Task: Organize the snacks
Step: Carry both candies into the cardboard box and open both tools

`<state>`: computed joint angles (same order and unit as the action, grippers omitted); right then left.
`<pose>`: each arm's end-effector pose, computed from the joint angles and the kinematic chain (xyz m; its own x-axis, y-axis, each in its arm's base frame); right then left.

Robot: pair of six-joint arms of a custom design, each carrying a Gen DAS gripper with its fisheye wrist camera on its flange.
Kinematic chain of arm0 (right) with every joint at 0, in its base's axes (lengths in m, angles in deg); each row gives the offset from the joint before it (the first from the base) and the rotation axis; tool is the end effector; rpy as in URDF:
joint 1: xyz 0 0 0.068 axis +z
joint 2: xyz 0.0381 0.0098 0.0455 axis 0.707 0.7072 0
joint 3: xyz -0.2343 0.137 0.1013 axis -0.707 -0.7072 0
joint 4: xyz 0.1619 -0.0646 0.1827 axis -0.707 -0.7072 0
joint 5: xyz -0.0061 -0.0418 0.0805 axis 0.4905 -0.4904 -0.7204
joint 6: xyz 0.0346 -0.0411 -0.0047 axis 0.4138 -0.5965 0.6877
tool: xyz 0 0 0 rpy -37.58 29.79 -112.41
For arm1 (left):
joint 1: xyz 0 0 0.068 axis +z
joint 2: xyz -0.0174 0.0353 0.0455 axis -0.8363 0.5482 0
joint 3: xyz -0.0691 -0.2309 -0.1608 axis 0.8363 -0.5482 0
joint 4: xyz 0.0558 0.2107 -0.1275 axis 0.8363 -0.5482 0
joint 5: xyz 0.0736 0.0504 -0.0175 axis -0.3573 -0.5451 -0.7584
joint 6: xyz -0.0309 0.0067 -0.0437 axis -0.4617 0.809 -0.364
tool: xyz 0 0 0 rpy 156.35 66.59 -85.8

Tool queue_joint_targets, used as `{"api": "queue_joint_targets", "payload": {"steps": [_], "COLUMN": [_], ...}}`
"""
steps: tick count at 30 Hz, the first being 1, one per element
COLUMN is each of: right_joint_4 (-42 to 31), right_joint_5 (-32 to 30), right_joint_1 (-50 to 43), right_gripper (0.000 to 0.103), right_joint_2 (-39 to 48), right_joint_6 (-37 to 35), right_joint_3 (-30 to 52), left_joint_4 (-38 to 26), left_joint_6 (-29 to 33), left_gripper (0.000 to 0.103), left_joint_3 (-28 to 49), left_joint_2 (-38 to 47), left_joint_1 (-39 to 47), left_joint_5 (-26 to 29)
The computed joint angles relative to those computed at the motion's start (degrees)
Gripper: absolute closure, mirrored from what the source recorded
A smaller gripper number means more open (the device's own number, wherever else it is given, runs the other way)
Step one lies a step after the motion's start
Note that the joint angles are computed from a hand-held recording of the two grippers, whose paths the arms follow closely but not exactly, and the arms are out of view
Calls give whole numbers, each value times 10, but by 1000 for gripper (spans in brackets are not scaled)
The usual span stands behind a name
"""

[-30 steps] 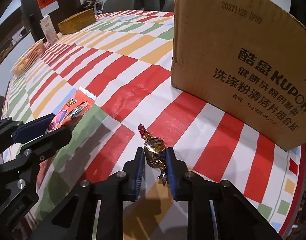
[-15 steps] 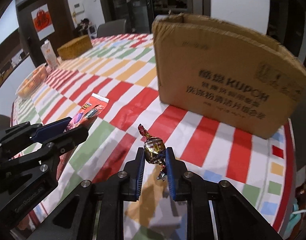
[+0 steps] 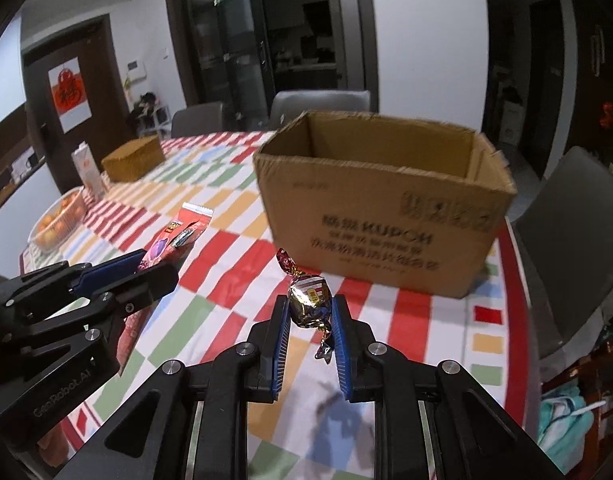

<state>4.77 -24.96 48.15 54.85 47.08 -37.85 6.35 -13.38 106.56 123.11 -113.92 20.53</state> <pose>0.2034 0.0220 0.1429 -0.6570 -0.1499 -0.7389 -0.3494 0.9290 0.1222 0.1466 -0.1890 0.1338 -0.6321 0.0347 -0.7741 0.1121 0.9926 -0.0470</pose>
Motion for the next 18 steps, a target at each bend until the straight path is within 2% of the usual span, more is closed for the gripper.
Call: {"api": "queue_joint_targets", "payload": {"steps": [10, 18], "right_joint_4": [-51, -69], "right_joint_5": [-30, -46], "right_joint_1": [-63, -88], "right_gripper": [81, 81], "right_joint_2": [-76, -70], "right_joint_6": [-3, -5], "right_joint_3": [29, 74], "left_joint_4": [-19, -30], "left_joint_6": [47, 99], "left_gripper": [78, 78], "left_joint_3": [51, 100], "left_joint_2": [-17, -21], "left_joint_1": [3, 35], "left_joint_5": [-3, 21]}}
